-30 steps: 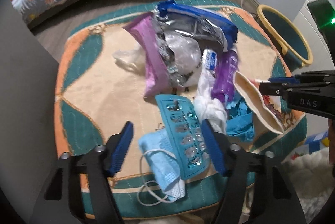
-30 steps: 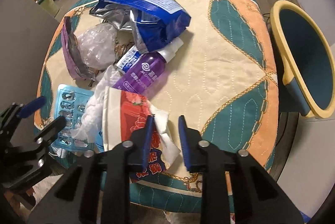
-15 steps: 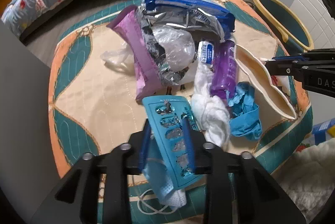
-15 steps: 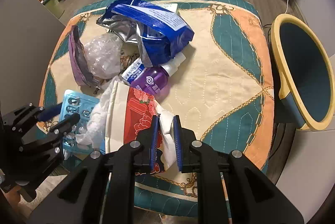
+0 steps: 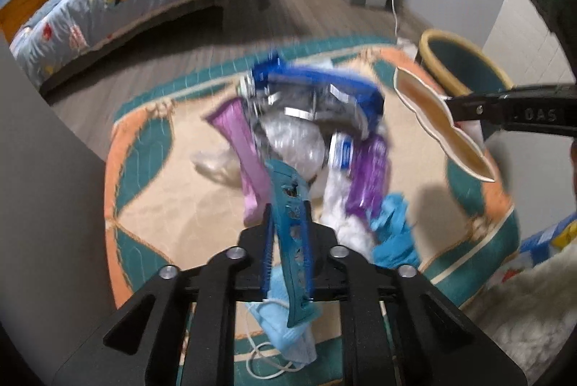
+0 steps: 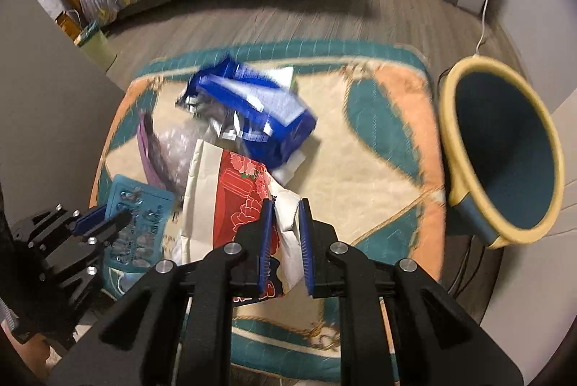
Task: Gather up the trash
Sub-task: 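Carry the red paper bag and blister over the bucket and release both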
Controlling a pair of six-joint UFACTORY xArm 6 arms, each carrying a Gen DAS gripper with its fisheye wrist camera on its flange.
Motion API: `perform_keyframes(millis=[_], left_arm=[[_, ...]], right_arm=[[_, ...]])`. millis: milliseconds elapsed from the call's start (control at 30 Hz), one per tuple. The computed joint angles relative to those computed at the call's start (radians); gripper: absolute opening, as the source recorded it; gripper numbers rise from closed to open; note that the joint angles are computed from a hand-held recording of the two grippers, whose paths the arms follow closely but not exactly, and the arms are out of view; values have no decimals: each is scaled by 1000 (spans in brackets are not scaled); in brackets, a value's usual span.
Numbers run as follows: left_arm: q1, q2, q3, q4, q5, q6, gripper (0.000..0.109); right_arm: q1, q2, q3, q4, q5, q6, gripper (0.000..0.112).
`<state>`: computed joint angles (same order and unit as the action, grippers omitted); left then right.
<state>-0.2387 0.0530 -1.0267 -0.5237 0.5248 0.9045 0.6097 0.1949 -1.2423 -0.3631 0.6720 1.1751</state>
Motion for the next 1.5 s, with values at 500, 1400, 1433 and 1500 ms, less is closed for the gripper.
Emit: perform_keyframes(millis=[500,1400,1433,1500], left_arm=[[-12,-45,-18,-181,-80,115,10],[-226,-37,-95,-225,-89,157,10],[-245,-28,-101,-221,-89,154,10],[-277,-13,-112,-214,-83,149,10]], right_arm=[[-56,-206,98,-233,32,132,14],[-399,-605,545,-204,-33,142,14],[-414,-607,565,-195,-39,144,14],[-432,-610,586,-175,-51,145,14]])
